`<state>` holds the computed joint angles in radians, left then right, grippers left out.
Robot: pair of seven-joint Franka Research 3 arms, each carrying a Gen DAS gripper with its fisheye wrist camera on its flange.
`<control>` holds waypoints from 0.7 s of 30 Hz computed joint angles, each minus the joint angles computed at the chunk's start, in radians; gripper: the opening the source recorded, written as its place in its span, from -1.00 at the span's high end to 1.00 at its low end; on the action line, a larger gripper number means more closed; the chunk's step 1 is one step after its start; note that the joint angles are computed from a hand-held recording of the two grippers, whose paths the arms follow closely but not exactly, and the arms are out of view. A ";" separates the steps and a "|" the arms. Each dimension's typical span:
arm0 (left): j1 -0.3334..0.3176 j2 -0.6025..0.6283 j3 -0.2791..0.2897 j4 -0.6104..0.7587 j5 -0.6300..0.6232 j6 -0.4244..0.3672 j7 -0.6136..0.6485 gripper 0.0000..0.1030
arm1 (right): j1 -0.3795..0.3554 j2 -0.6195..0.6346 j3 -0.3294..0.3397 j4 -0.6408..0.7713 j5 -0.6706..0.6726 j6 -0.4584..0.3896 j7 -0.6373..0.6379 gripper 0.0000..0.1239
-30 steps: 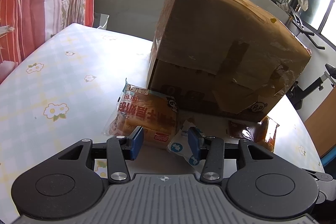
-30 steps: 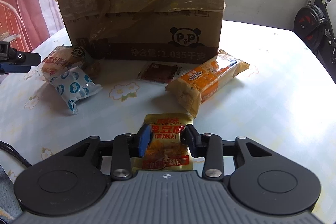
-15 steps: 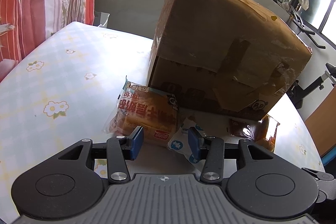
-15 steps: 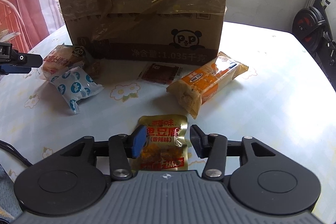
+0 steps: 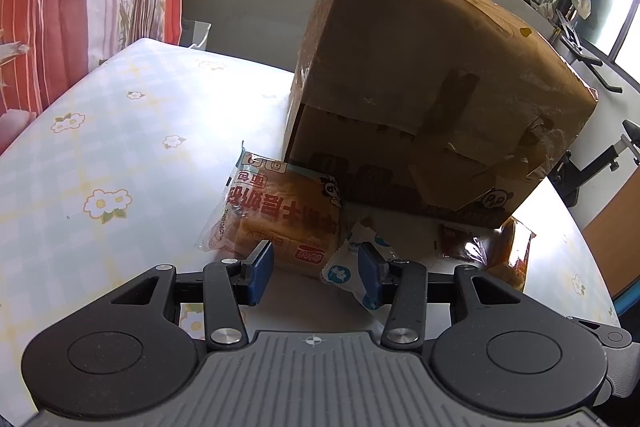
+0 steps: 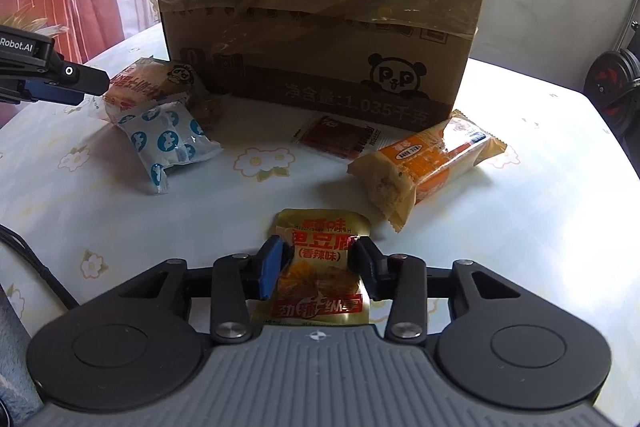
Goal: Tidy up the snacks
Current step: 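Position the open right tool over the gold tofu snack packet while the left tool hovers by the bread, then close the right tool on the gold tofu packet while the left tool grasps the blue-white packet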
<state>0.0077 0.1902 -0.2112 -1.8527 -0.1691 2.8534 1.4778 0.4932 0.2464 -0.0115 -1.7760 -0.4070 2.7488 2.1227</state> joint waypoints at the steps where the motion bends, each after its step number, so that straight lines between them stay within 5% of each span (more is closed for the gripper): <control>1: 0.001 -0.001 0.000 -0.002 -0.001 0.002 0.001 0.05 | -0.007 -0.001 0.006 -0.003 0.017 0.007 -0.012 0.35; 13: 0.008 0.004 -0.018 0.015 -0.051 -0.039 0.039 0.05 | 0.007 -0.024 -0.035 -0.023 -0.049 0.127 0.069 0.44; 21: -0.015 0.046 -0.011 0.093 -0.056 -0.176 0.037 0.05 | -0.002 -0.022 -0.046 -0.037 -0.047 0.195 0.064 0.44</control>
<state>-0.0071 0.2359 -0.2224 -1.7599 -0.2251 2.6777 1.5150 0.4907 0.2242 -0.0570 -1.8132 -0.4542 2.9441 2.1862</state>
